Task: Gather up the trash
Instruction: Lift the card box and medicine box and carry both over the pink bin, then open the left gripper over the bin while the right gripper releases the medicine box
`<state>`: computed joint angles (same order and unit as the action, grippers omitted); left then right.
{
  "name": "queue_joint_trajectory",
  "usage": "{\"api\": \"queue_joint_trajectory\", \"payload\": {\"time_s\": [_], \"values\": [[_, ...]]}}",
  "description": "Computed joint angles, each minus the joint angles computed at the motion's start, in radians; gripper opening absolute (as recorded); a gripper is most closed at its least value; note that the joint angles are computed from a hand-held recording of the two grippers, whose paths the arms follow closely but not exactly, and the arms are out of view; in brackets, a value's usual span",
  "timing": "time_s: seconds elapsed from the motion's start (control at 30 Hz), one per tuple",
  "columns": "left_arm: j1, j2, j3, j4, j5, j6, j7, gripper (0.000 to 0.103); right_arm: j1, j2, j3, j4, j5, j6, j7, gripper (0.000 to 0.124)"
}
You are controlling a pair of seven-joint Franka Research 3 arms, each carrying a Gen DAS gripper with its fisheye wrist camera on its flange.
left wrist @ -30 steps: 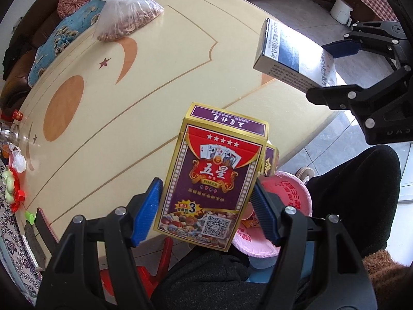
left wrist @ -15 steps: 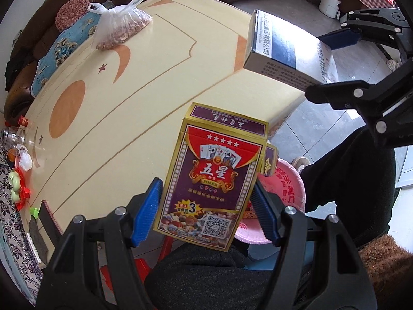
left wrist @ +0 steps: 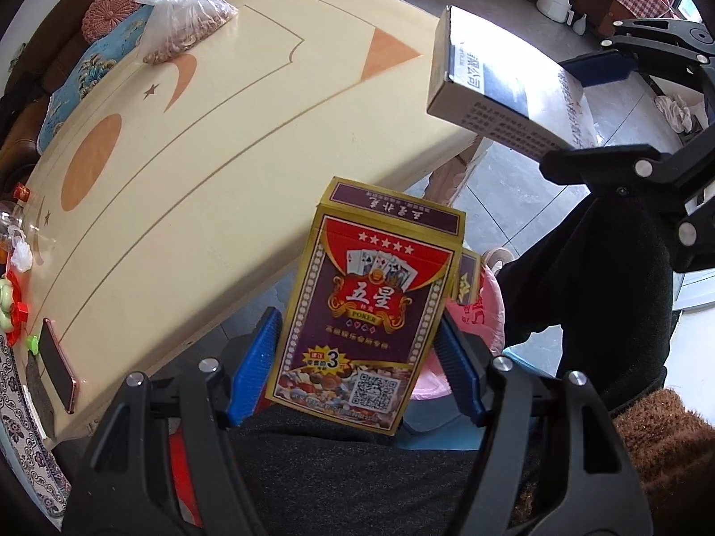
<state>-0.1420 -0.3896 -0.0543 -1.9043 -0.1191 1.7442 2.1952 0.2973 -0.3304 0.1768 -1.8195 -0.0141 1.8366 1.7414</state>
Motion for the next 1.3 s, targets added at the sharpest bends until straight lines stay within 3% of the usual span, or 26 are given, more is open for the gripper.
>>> {"api": "queue_joint_trajectory", "payload": {"time_s": [0.67, 1.3], "values": [[-0.009, -0.092, 0.023, -0.235, -0.047, -0.025, -0.036, 0.067, 0.028, -0.097, 0.014, -0.247, 0.104, 0.076, 0.044, 0.064], [0.022, 0.035, 0.012, -0.348, -0.097, 0.013, -0.061, 0.067, 0.048, -0.079, 0.005, -0.477, 0.168, 0.200, 0.127, 0.064]]}}
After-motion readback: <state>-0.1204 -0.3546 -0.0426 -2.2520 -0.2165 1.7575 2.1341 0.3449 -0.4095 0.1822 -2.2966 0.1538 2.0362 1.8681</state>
